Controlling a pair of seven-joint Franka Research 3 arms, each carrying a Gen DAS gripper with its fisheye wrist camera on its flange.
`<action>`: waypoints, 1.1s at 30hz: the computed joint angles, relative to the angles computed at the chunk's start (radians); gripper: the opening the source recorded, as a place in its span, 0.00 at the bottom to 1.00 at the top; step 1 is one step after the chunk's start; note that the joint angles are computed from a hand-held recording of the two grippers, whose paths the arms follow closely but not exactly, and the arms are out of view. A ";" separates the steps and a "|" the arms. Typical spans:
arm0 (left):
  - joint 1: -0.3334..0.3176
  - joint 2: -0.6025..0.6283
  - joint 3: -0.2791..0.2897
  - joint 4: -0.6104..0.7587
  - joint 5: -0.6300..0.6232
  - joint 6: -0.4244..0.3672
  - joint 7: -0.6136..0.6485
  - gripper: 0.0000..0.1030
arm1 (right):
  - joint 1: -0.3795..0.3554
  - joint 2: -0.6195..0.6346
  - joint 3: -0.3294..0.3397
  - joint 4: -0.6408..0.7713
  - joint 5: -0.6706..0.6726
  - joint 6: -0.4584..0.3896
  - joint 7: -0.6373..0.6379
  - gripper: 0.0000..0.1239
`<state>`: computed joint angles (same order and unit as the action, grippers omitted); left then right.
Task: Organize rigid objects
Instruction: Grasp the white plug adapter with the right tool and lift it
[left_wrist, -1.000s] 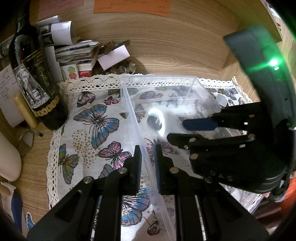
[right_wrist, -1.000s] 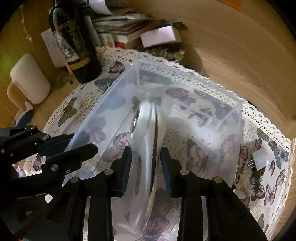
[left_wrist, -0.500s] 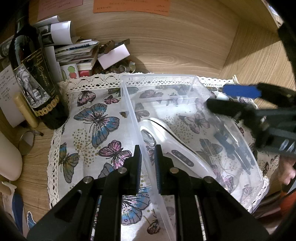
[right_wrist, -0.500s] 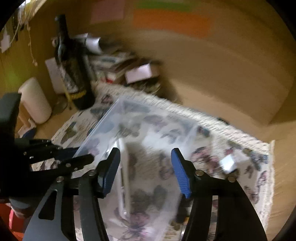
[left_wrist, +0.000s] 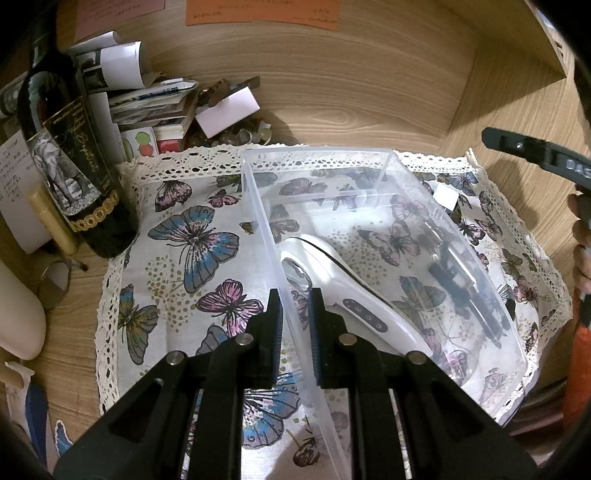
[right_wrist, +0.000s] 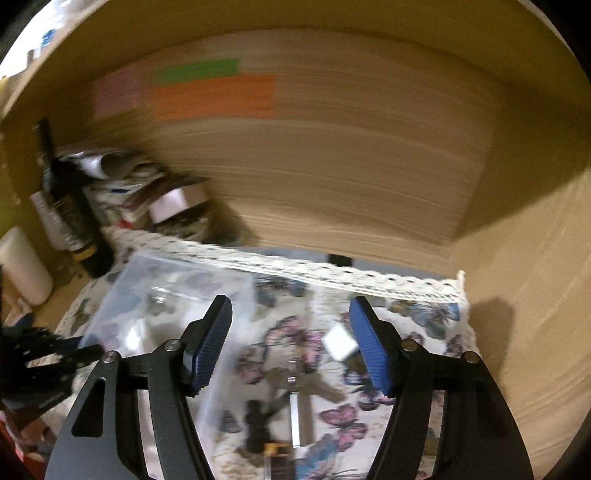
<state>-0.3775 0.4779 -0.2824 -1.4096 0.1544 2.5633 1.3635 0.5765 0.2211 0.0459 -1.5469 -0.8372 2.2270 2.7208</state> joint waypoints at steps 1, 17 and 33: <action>0.000 -0.001 0.000 -0.001 0.000 0.000 0.000 0.14 | -0.007 -0.001 -0.003 -0.008 0.012 0.001 0.005 0.51; 0.006 0.008 -0.007 0.012 -0.018 -0.011 0.020 0.14 | -0.100 0.125 -0.049 0.007 0.327 0.053 -0.139 0.51; 0.004 0.013 -0.006 0.026 -0.028 -0.026 0.027 0.14 | -0.055 0.071 -0.083 -0.051 0.260 0.100 -0.095 0.38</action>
